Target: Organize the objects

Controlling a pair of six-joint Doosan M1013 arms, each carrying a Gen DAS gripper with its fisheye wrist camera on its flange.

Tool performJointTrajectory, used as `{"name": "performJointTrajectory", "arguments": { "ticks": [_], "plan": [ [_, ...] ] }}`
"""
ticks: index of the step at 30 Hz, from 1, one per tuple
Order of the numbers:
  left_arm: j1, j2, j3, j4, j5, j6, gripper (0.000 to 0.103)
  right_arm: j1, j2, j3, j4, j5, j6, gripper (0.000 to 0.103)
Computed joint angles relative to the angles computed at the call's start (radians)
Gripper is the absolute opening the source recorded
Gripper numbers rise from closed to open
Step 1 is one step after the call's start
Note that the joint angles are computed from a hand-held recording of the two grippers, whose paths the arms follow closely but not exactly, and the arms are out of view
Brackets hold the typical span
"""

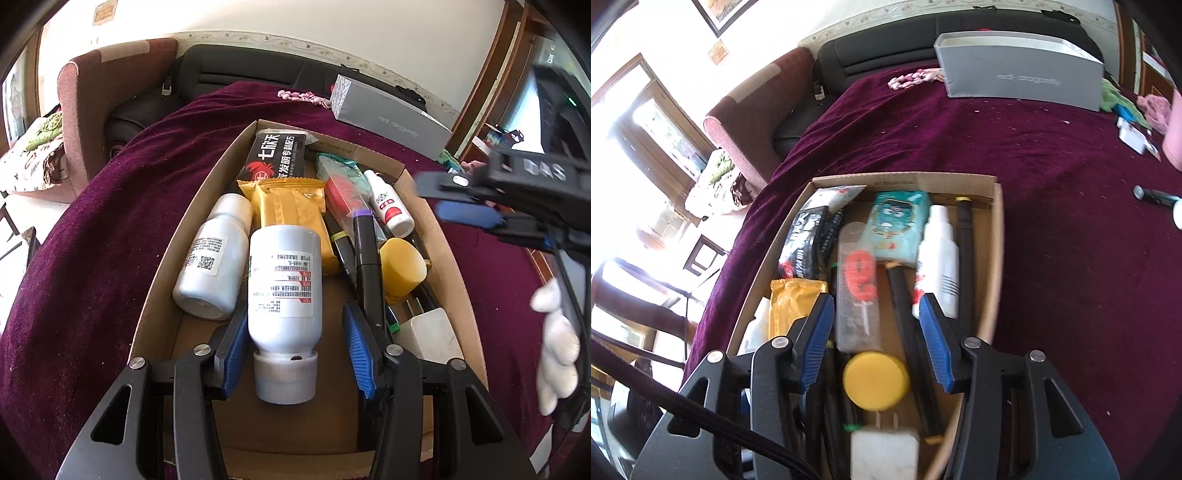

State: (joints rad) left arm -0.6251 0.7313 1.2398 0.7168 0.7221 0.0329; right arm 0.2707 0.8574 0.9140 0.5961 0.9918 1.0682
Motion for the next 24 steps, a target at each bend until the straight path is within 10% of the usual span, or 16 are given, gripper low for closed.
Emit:
{"name": "performJointTrajectory", "arguments": {
  "ticks": [24],
  "plan": [
    [-0.112, 0.094, -0.266, 0.202, 0.312, 0.142, 0.061, -0.164, -0.084, 0.181, 0.097, -0.102, -0.058, 0.057]
  ]
}}
